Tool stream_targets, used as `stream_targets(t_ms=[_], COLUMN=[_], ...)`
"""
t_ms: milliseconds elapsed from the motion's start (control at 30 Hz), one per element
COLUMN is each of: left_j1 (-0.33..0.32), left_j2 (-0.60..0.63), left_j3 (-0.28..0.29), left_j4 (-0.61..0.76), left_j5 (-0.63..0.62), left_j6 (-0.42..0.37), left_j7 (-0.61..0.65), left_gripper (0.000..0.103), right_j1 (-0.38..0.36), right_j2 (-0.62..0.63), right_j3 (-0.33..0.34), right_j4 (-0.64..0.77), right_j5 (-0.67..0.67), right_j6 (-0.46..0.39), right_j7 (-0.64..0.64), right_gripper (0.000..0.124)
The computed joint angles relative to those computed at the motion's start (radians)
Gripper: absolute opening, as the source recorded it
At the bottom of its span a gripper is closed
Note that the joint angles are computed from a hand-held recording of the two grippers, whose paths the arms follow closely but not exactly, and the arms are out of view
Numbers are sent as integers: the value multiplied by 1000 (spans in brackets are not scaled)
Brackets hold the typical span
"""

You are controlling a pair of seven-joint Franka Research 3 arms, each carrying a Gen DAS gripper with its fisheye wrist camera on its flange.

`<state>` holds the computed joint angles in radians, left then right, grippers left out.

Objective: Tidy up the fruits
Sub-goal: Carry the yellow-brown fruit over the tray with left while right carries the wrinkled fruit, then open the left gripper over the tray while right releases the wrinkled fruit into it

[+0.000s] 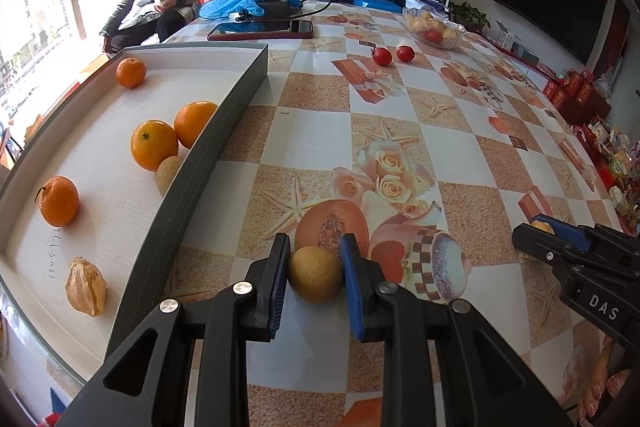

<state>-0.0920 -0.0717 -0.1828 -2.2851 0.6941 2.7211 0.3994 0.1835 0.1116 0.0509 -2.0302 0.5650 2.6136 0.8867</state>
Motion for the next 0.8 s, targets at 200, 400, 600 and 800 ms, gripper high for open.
stream_targets(t_ms=[200,400,600,800], left_j1=[14,45,118,179], left_j2=[-55,-131,-195,-221], left_j3=[18,39,40,59], left_j4=[-42,-55,-46,-22], left_j5=[-139,-202,-178,-167], left_j6=[81,65,-33,-95], left_j7=[86,162,173,172], left_gripper=[28,28,28,28], right_j1=[-19,-14,15,58], right_j2=[35,81,128,208], right_j3=[-3,15,42,77], right_j4=[98,210,318,468], right_j5=[46,86,89,80], right_j6=[-173,-282,-329,-391], right_j7=[61,84,93,103], right_gripper=[31,31,31,31])
